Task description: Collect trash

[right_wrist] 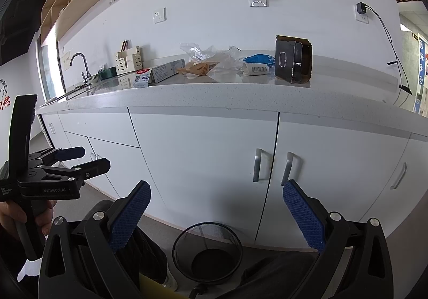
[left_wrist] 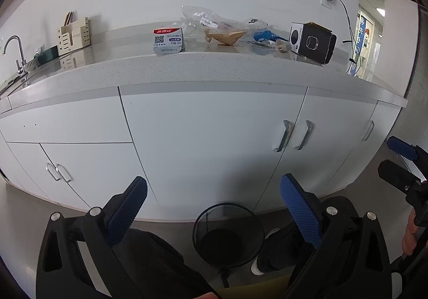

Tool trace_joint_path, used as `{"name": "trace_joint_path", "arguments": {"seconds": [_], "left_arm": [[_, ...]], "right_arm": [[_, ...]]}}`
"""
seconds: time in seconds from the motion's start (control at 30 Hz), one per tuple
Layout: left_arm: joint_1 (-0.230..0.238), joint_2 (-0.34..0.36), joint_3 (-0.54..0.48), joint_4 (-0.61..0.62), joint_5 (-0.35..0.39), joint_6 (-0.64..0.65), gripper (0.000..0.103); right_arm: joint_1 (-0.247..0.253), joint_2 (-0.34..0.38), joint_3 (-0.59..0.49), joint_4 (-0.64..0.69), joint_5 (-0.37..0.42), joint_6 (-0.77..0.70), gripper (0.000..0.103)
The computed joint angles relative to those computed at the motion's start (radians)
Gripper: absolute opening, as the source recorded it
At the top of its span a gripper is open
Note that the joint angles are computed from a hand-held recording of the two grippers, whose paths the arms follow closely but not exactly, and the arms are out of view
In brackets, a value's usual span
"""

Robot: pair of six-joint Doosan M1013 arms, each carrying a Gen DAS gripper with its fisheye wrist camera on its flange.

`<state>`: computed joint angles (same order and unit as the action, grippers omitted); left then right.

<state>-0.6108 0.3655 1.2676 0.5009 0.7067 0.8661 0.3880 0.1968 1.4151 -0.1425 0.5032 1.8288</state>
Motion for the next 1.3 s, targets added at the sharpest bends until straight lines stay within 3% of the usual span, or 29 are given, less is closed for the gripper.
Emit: {"name": "trace_joint_path", "arguments": {"seconds": [0.23, 0.43, 0.53, 0.7, 0.9, 1.03, 1.1, 1.3], "left_arm": [[0.0, 0.0, -0.003, 0.004, 0.0, 0.004, 0.099], [0.003, 0.005, -0.018, 0.066, -0.012, -0.015, 0.099], [0.007, 0.013, -0.042, 0.107, -0.011, -0.027, 0.099], [0.012, 0.046, -0.117, 0.166, -0.002, 0.03, 0.099], [0.047, 0.133, -0.305, 0.012, 0.08, 0.202, 0.099], [0.081, 0.207, -0.449, -0.073, 0.142, 0.248, 0.099], [0.1, 0.259, -0.547, -0.119, 0.193, 0.266, 0.099], [0.134, 0.439, -0.868, -0.142, 0.396, 0.308, 0.099]], "right_arm": [[-0.004, -0.005, 0.003, -0.005, -0.006, 0.0, 0.1], [-0.004, -0.003, -0.009, -0.09, -0.034, 0.033, 0.1], [-0.005, 0.004, -0.028, -0.162, -0.044, 0.078, 0.1], [-0.031, 0.03, -0.085, -0.142, -0.066, 0.056, 0.1], [-0.047, 0.087, -0.194, -0.212, -0.042, 0.018, 0.1], [-0.102, 0.138, -0.28, 0.071, -0.042, -0.178, 0.1], [-0.125, 0.166, -0.322, 0.151, -0.037, -0.209, 0.1], [-0.159, 0.266, -0.463, 0.127, 0.044, -0.148, 0.1]]}}
